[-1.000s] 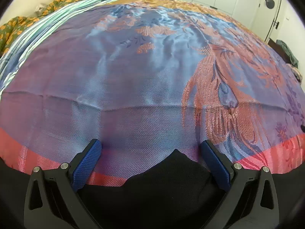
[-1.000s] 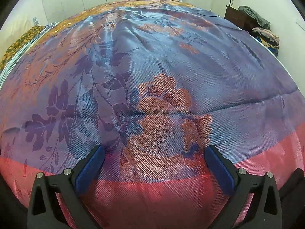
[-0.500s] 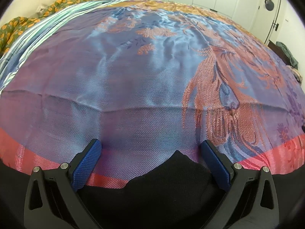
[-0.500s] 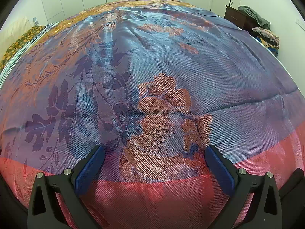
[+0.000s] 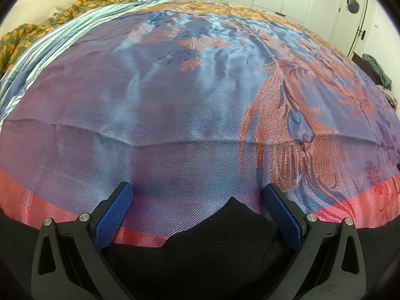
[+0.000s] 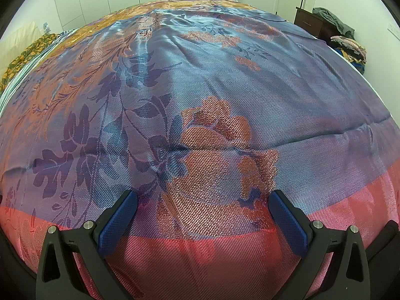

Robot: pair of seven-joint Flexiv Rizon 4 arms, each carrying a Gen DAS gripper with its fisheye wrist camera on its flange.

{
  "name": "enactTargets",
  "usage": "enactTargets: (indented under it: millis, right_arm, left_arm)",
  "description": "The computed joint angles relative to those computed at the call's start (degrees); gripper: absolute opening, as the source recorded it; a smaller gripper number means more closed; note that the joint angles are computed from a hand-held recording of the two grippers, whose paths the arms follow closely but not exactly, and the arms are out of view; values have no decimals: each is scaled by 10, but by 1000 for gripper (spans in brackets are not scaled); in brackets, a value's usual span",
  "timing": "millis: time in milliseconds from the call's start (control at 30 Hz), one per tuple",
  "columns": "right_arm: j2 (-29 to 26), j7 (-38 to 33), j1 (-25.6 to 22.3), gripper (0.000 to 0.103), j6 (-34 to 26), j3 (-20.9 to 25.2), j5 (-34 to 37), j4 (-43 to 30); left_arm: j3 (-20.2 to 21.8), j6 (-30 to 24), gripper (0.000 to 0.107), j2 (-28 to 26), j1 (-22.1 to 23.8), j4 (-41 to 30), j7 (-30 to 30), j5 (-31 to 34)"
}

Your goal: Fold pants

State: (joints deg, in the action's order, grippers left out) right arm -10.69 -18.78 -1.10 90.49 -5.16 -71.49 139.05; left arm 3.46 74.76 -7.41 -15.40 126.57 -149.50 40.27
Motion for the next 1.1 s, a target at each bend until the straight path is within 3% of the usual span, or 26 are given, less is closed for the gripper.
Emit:
enactTargets:
  millis: [233, 300, 467, 567, 667, 800, 900, 1000, 1100]
  right_arm:
    - [0, 0, 0, 103, 0, 0, 0, 0]
    - [0, 3, 0, 103, 1, -1, -5, 0]
    - [-1, 17, -9, 103, 11, -4, -28, -1]
    - [-2, 18, -13, 103, 11, -1, -30, -1]
    - [-2, 19, -16, 103, 12, -1, -34, -1]
    - [-2, 20, -17, 103, 11, 1, -34, -2]
    - [-2, 20, -18, 103, 12, 2, -34, -2]
    - [-2, 19, -18, 103, 11, 2, -34, -2]
    - [-2, 19, -18, 103, 11, 2, -33, -2]
  left_arm:
    - [-2, 0, 103, -1, 4, 1, 16, -15]
    - [-11, -1, 103, 9, 15, 16, 64, -68]
    - [-39, -80, 102, 75, 25, 44, 186, -228]
    - [-58, -73, 102, 159, 21, 89, 108, -217]
    - [-64, -29, 102, 210, -6, 143, 137, -283]
    - [-120, -66, 102, 260, 19, 150, 110, -272]
    - [-141, -39, 102, 264, 43, 162, 72, -260]
    - [-168, -48, 102, 233, 75, 154, 39, -229]
    - [-151, -50, 102, 189, 62, 155, 40, -242]
